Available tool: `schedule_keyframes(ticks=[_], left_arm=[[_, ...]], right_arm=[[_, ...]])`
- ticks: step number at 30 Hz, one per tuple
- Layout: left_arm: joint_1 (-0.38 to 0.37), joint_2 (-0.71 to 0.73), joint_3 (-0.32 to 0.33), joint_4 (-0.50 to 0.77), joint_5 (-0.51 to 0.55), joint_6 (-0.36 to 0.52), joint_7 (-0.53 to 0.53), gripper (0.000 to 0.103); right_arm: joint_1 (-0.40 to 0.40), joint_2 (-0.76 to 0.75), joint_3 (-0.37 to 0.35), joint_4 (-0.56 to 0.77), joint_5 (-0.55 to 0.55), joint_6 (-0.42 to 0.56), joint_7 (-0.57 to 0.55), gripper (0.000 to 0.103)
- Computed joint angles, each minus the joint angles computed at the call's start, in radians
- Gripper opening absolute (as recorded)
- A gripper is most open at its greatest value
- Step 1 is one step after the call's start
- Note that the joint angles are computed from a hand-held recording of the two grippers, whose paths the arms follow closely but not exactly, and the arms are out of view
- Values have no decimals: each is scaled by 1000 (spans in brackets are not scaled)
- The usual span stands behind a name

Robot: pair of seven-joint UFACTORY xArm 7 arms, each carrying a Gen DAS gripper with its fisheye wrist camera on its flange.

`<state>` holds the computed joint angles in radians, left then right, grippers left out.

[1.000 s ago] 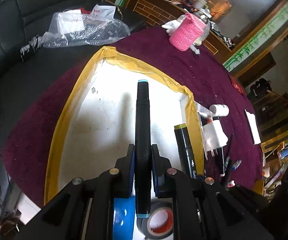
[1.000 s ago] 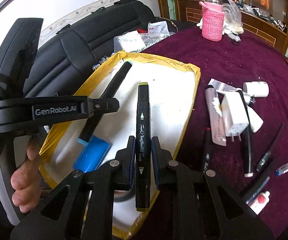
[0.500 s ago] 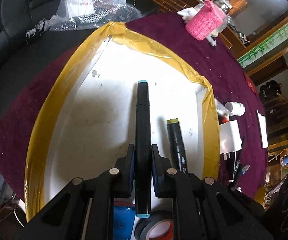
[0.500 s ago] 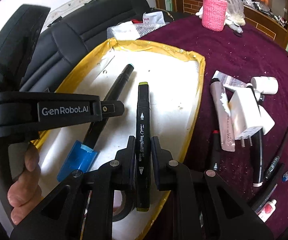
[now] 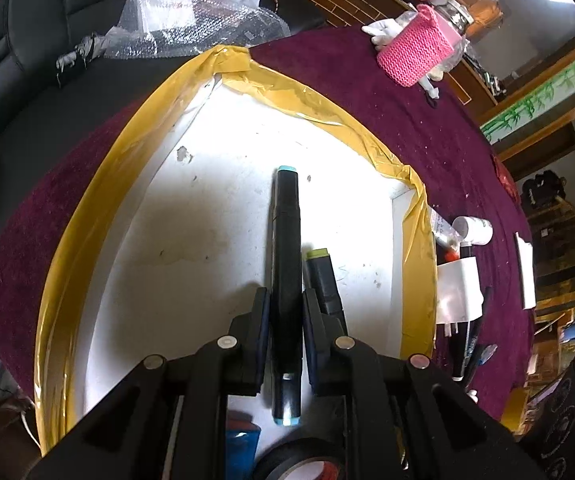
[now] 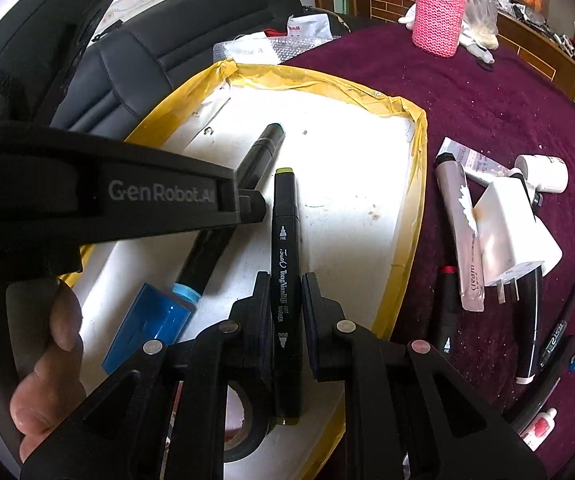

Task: Organize objects
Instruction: 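Open both grippers to drop the markers in the tray, then return to the table, then grasp the rose hand cream tube with the right gripper while the left grasps a black marker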

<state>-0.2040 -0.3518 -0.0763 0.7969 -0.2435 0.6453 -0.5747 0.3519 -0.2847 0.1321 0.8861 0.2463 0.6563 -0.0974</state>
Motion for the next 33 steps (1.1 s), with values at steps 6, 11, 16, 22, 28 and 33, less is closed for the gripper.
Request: schedule_keyframes(ticks=[6, 11, 16, 22, 28, 33], left_arm=[[24, -75, -33, -46, 42, -45, -76, 58], [17, -173, -102, -57, 146, -62, -132, 58], [-32, -236, -223, -78, 274, -178, -151, 77], [-158, -123, -232, -10, 258, -150, -111, 77], [-192, -55, -226, 43, 257, -83, -127, 77], [-231, -42, -202, 51, 207, -40, -116, 77]], right_arm=[[35, -23, -56, -11, 145, 9, -93, 27], [61, -162, -140, -85, 332, 43, -250, 45], [44, -373, -232, -225, 429, 129, -370, 45], [-123, -587, -270, -379, 308, 189, -311, 45], [-249, -591, -290, -411, 203, 203, -224, 45], [-264, -544, -286, -404, 182, 189, -190, 45]])
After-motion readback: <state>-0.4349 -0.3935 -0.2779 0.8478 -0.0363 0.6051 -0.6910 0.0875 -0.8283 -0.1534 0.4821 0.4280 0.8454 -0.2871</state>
